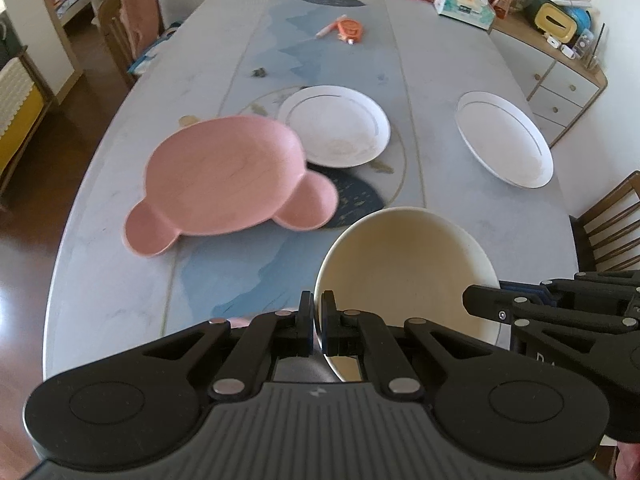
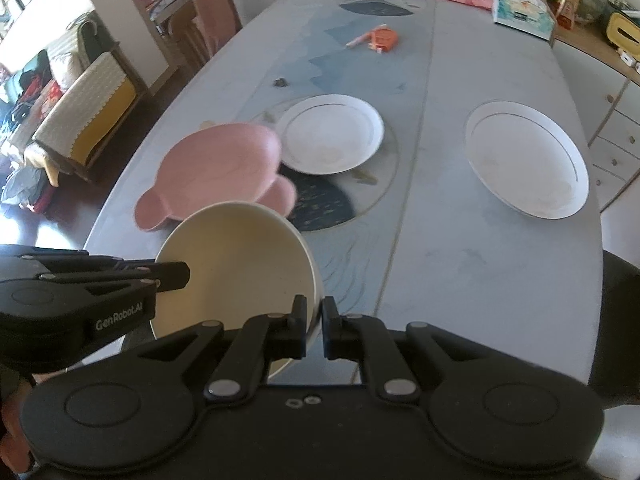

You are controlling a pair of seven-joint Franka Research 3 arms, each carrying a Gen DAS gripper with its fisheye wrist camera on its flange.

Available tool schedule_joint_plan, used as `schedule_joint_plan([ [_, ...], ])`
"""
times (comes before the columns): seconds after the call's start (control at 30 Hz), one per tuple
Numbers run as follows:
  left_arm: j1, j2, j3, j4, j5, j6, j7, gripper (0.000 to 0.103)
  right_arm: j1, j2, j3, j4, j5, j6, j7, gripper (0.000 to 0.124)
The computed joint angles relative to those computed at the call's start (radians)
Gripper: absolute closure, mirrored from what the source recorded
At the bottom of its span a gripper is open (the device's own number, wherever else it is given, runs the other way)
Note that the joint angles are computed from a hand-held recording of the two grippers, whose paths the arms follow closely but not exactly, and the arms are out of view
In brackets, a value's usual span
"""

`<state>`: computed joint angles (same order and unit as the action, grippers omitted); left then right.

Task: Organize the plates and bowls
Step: 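Carry the cream bowl over the steel basin and lower it onto the pot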

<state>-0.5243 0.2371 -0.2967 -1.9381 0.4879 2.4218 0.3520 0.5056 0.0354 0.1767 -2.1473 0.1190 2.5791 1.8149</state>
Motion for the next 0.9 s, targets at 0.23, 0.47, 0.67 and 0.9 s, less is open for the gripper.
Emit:
schedule_joint_plan([
  [0.23, 0.018, -0.109, -0.013, -0.134, -0.013, 0.014, -0.026, 0.101, 0.034, -0.017, 0.026, -0.024, -0.007, 0.015, 0.031, 0.116],
  [0.47, 0.038, -0.173, -0.029, -0.233, -0.046, 0.035, -0.034, 0.101, 0.067, -0.010, 0.042, -0.027, -0.021, 0.014, 0.069, 0.116],
  [0.67, 0.045, -0.189, -0.036, -0.276, -0.058, 0.041, -0.033, 0.101, 0.089, 0.000, 0.049, -0.032, -0.037, 0.010, 0.100, 0.116],
  [0.9, 0.050, -0.180, -0.037, -0.303, -0.076, 0.058, -0.023, 0.101, 0.105, 0.017, 0.049, -0.029, -0.057, 0.003, 0.128, 0.116],
])
